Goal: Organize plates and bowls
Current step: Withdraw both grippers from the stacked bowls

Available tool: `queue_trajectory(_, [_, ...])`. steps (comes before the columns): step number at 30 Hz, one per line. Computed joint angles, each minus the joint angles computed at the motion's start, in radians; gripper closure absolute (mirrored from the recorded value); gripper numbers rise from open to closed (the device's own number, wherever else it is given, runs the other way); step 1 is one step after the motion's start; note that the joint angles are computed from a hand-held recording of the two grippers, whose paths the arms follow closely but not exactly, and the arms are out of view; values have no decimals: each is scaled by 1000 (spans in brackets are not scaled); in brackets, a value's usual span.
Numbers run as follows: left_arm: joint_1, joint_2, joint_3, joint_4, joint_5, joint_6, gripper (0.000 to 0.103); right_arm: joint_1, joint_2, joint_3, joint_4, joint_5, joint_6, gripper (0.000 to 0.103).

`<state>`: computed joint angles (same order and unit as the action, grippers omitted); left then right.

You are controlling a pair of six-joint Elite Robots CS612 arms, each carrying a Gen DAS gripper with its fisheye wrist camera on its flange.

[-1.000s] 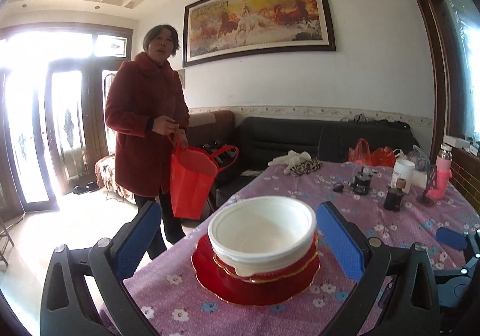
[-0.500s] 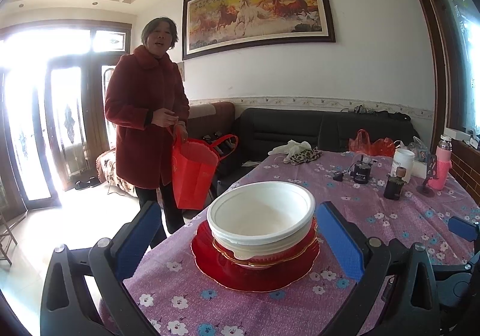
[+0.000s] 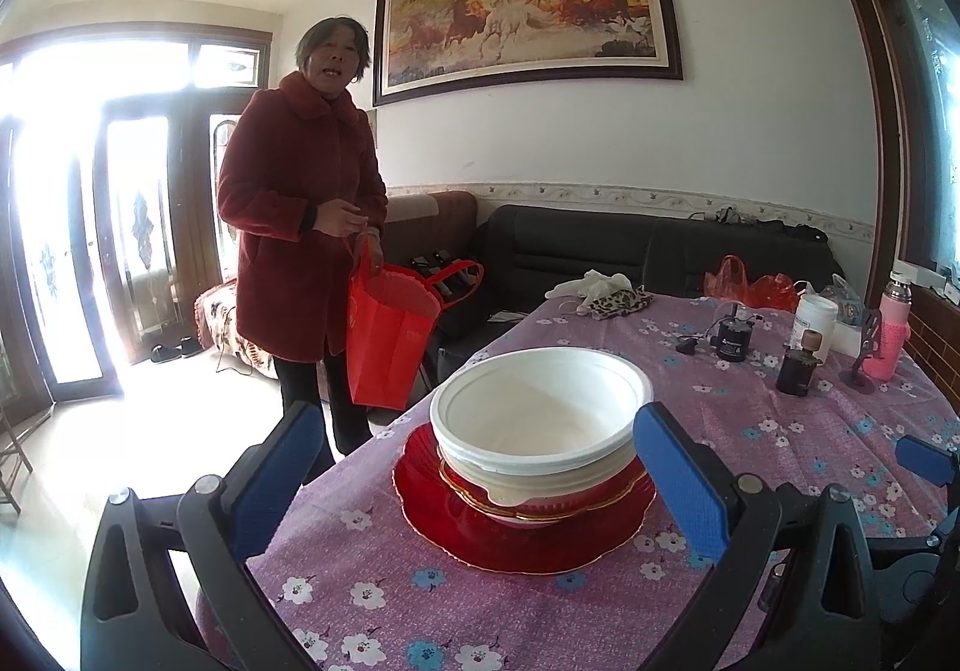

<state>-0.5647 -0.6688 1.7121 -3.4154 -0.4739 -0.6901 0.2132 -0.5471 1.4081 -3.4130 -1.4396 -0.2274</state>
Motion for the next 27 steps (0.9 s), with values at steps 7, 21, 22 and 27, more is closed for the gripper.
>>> queue_trajectory(7, [-3, 8, 18, -93, 30, 12, 0, 8, 1, 2, 8, 1, -14, 0])
queue_trajectory(21, [16, -47, 68, 124, -16, -137, 0, 33, -2, 12, 17, 66, -84, 0])
queue_trajectory(22, [20, -53, 75, 137, -19, -157, 0, 37, -2, 12, 20, 71, -91, 0])
queue_trajectory(27, [44, -88, 105, 269, -64, -320, 0, 50, -4, 17, 13, 92, -131, 0])
